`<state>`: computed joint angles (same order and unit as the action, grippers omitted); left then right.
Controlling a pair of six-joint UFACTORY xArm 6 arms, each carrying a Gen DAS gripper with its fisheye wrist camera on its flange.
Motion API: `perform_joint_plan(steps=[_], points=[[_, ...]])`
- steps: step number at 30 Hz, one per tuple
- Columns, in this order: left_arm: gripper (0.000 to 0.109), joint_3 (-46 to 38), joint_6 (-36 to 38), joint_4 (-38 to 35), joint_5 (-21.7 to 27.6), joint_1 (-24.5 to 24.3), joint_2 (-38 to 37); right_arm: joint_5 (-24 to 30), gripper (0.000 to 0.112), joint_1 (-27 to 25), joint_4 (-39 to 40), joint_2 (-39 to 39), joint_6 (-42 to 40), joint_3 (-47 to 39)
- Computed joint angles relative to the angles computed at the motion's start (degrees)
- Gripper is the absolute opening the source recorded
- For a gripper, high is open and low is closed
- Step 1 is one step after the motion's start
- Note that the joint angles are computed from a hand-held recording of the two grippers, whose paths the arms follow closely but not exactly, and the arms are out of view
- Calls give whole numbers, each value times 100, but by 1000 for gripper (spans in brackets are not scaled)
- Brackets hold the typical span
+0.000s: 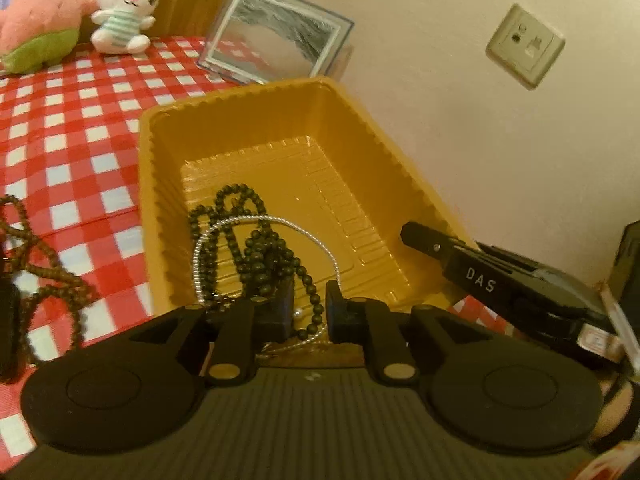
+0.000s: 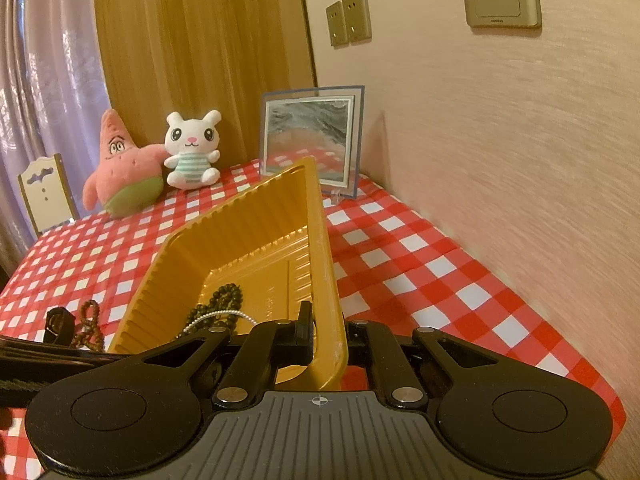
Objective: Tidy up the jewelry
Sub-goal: 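Move the left gripper back to the pile and close on the black bangle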
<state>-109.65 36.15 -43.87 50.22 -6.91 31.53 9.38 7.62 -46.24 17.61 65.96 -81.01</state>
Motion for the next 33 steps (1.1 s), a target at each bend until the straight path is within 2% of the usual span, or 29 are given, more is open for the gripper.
perform_joint_plan(steps=[4, 6, 8, 11, 14, 19, 27, 33], points=[[13, 461, 33, -80, -275, 214, -368, -3, 7, -2, 11, 2, 5, 6], [13, 747, -94, 118, -578, 315, -557, -3, 7, -3, 29, 4, -1, 10], [13, 1080, -352, 592, -1006, 405, -742, -12, 7, -6, 46, 14, -10, 7], [13, 1375, -924, 1330, -1394, 576, -856, -11, 7, -7, 41, 15, -7, 5], [13, 1600, -1506, 2027, -1639, 760, -934, -12, 7, -9, 46, 14, -15, 8], [13, 1824, -2071, 2733, -1884, 925, -1008, 4, 7, -8, -21, 21, 38, -5], [13, 1835, -1787, 2778, -2138, 873, -930, 116, 6, 22, -264, 69, 245, -105], [13, 1447, -1416, 2722, -2181, 814, -586, 308, 6, 69, -664, 97, 542, -194]])
